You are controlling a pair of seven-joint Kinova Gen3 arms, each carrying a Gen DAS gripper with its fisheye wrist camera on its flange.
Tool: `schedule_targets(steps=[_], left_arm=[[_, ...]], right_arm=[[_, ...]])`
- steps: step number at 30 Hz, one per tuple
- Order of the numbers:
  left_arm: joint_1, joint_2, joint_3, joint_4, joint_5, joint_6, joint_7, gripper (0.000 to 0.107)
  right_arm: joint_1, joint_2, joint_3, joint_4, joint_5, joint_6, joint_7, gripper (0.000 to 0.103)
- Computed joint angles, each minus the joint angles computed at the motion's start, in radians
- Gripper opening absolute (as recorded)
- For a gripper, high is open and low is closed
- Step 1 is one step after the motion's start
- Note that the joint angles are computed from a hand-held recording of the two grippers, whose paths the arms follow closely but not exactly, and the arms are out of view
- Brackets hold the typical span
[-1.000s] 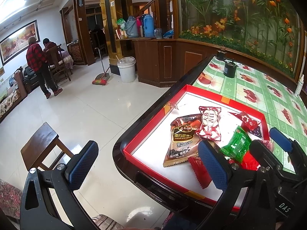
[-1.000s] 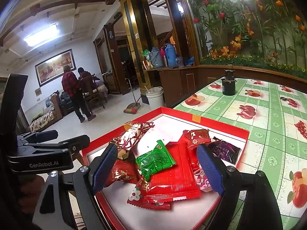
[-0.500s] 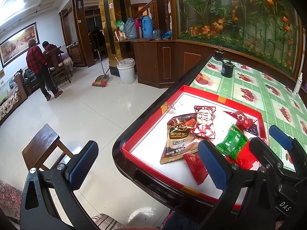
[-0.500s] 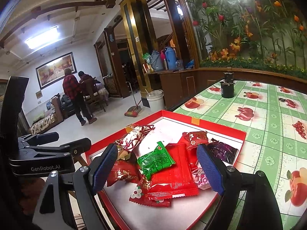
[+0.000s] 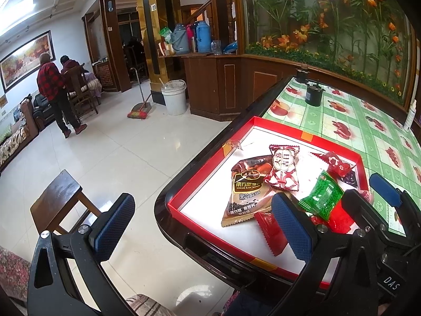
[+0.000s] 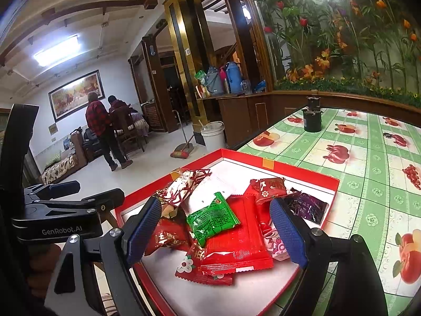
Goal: Organize snacks
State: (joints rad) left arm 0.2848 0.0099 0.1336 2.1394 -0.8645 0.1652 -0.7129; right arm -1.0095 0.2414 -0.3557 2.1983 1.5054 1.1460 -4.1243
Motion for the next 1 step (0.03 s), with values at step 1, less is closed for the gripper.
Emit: schedule_targets(steps=[1], left_arm=[[-0.001,0.002,0.002,0.001,-0.011,-0.001,0.01,0.103]], right_arm=[[0.002,0.0,0.001,0.0,0.0,-0.003,0.001,0.086]])
